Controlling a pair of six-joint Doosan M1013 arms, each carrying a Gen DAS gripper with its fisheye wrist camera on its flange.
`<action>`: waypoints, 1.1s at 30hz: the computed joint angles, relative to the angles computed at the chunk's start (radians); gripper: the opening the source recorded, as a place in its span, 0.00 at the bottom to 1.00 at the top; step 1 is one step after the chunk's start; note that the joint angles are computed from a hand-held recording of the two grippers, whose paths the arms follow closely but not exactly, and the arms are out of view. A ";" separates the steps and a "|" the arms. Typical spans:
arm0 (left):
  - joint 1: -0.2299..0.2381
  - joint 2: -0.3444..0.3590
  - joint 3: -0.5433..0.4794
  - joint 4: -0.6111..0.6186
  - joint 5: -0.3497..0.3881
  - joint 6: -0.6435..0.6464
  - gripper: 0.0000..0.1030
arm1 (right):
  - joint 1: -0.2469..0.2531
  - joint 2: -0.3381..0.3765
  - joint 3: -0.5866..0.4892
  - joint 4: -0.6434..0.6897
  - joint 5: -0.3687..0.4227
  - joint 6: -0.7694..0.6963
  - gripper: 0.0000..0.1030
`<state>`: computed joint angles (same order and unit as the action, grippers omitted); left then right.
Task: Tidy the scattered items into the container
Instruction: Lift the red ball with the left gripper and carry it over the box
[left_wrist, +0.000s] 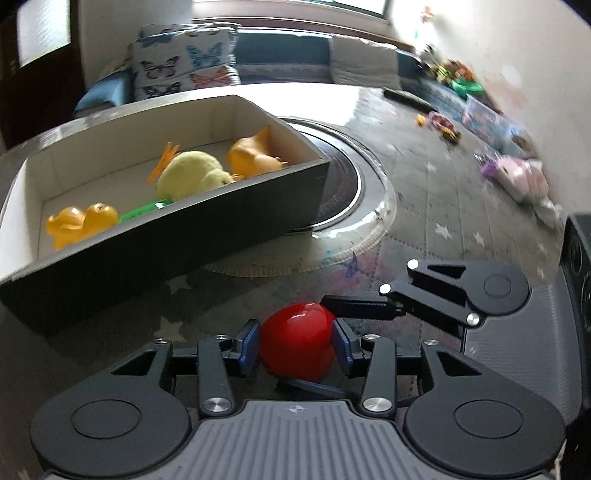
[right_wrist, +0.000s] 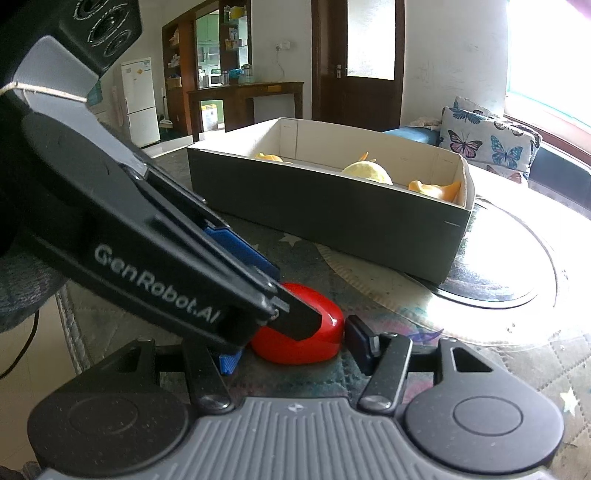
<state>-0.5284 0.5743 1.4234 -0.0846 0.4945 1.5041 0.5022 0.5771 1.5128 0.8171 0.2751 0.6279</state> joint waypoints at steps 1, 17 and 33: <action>0.003 0.003 -0.007 -0.016 0.012 0.025 0.45 | -0.001 0.000 -0.001 0.001 0.004 -0.004 0.58; 0.019 0.046 -0.079 -0.107 0.134 0.208 0.55 | -0.009 0.003 -0.002 0.055 0.025 -0.080 0.58; 0.001 0.030 -0.043 -0.016 0.066 0.088 0.55 | -0.002 -0.003 0.034 0.245 -0.043 -0.237 0.56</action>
